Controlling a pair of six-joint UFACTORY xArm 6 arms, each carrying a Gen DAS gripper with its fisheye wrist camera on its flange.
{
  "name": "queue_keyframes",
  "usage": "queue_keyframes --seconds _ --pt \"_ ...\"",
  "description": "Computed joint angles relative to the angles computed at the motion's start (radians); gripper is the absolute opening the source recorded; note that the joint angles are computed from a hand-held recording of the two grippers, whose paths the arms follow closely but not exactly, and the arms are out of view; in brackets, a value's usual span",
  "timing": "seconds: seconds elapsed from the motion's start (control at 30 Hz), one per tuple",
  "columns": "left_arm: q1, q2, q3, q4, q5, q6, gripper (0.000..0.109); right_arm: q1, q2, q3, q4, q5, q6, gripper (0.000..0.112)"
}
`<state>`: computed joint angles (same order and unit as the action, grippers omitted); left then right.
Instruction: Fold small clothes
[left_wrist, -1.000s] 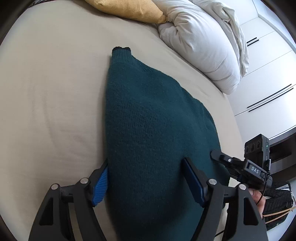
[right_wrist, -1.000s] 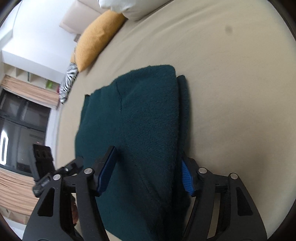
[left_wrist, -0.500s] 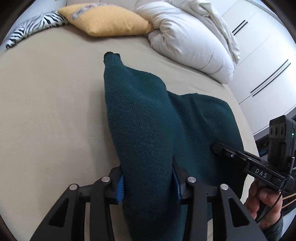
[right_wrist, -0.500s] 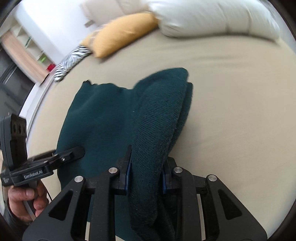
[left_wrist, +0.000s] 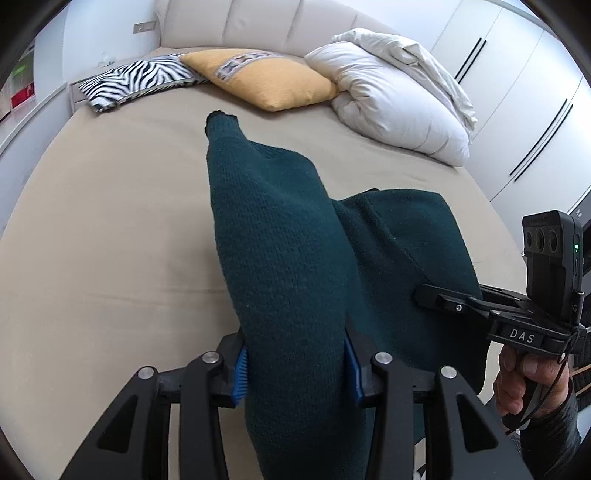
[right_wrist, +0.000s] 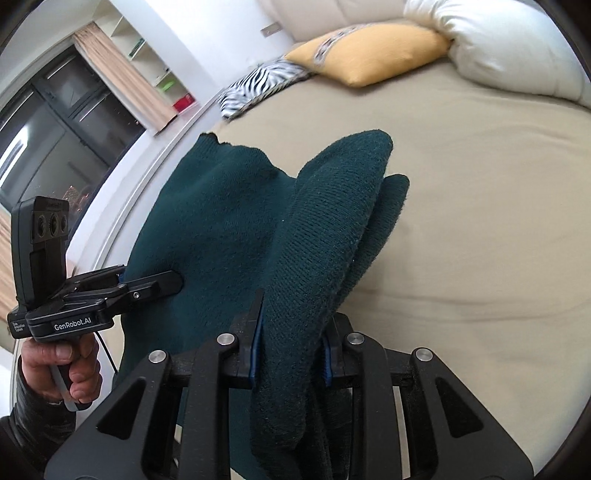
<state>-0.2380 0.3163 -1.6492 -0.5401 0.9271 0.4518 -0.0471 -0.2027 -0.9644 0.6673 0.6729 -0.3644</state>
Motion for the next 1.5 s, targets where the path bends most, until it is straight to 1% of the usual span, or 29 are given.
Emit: queue_keyframes --seconds 0.1,0.17,0.2,0.3,0.37,0.43,0.5,0.57,0.67,0.77,0.83,0.87,0.9,0.93,0.97,1.0,1.03,1.13,1.2,1.23,1.27,1.3,1.37,1.4,1.43,1.47,1.5 --pt "0.024 -0.005 0.050 -0.022 -0.007 0.020 0.044 0.052 0.016 0.021 0.001 -0.032 0.031 0.022" --pt "0.034 0.020 0.060 -0.048 -0.018 0.043 0.044 0.062 0.034 0.034 0.002 -0.053 0.039 0.022" --pt "0.037 0.038 0.056 -0.059 -0.020 0.052 0.045 0.063 0.051 0.039 0.030 -0.063 0.035 0.022" --pt "0.049 0.105 0.039 -0.051 -0.022 0.015 0.049 0.032 0.141 0.019 0.129 -0.055 0.012 0.022" --pt "0.068 0.126 0.045 -0.120 -0.018 0.051 0.055 0.010 0.191 0.012 0.180 -0.049 0.003 0.023" --pt "0.079 0.139 0.043 -0.157 -0.006 0.071 0.057 -0.014 0.227 0.014 0.292 -0.028 -0.078 0.027" --pt "0.071 0.135 0.051 -0.151 -0.023 0.083 0.059 -0.037 0.253 0.016 0.423 -0.016 -0.194 0.028" --pt "0.065 0.138 0.052 -0.152 -0.034 0.085 0.062 -0.051 0.262 0.022 0.519 -0.004 -0.256 0.028" --pt "0.075 0.142 0.048 -0.190 -0.019 0.082 0.063 -0.067 0.255 0.032 0.576 0.019 -0.287 0.029" --pt "0.094 0.108 0.088 -0.216 -0.018 0.083 0.064 -0.077 0.205 0.070 0.561 -0.003 -0.249 0.038" --pt "0.098 0.067 0.132 -0.207 -0.057 0.076 0.065 -0.089 0.162 0.110 0.532 -0.058 -0.202 0.040" --pt "0.096 0.045 0.155 -0.195 -0.086 0.071 0.065 -0.079 0.157 0.114 0.503 -0.106 -0.149 0.041" --pt "0.092 0.010 0.192 -0.167 -0.135 0.055 0.065 -0.079 0.138 0.129 0.461 -0.147 -0.087 0.041" --pt "0.087 -0.014 0.218 -0.144 -0.177 0.043 0.064 -0.078 0.118 0.144 0.446 -0.178 -0.053 0.041" --pt "0.079 -0.047 0.252 -0.120 -0.228 0.031 0.063 -0.081 0.097 0.154 0.469 -0.181 -0.061 0.041" --pt "0.072 -0.072 0.279 -0.114 -0.266 0.032 0.063 -0.088 0.075 0.161 0.528 -0.163 -0.111 0.041" --pt "0.067 -0.103 0.306 -0.143 -0.297 0.066 0.063 -0.087 0.057 0.163 0.586 -0.141 -0.163 0.041" --pt "0.042 -0.180 0.381 -0.197 -0.345 0.135 0.063 -0.035 0.034 0.154 0.685 -0.102 -0.266 0.041" --pt "0.022 -0.210 0.417 -0.246 -0.351 0.200 0.063 -0.017 0.037 0.145 0.737 -0.025 -0.340 0.041" --pt "0.013 -0.216 0.432 -0.276 -0.341 0.237 0.064 -0.010 0.047 0.136 0.741 0.013 -0.351 0.041" --pt "0.006 -0.211 0.438 -0.278 -0.329 0.251 0.064 0.021 0.070 0.121 0.748 0.018 -0.359 0.041" --pt "-0.004 -0.203 0.450 -0.258 -0.328 0.241 0.064 0.041 0.089 0.110 0.731 0.013 -0.360 0.041" --pt "-0.009 -0.180 0.459 -0.244 -0.335 0.225 0.064 0.062 0.155 0.083 0.659 -0.013 -0.290 0.041" --pt "-0.007 -0.172 0.463 -0.250 -0.340 0.234 0.064 0.055 0.181 0.080 0.663 -0.005 -0.276 0.035" --pt "-0.003 -0.166 0.465 -0.268 -0.338 0.249 0.064 0.027 0.215 0.079 0.710 0.038 -0.294 0.023" --pt "0.007 -0.160 0.458 -0.294 -0.327 0.271 0.064 0.015 0.227 0.095 0.787 0.059 -0.336 0.014" --pt "0.013 -0.156 0.451 -0.309 -0.314 0.282 0.064 -0.007 0.244 0.105 0.837 0.083 -0.359 0.000"
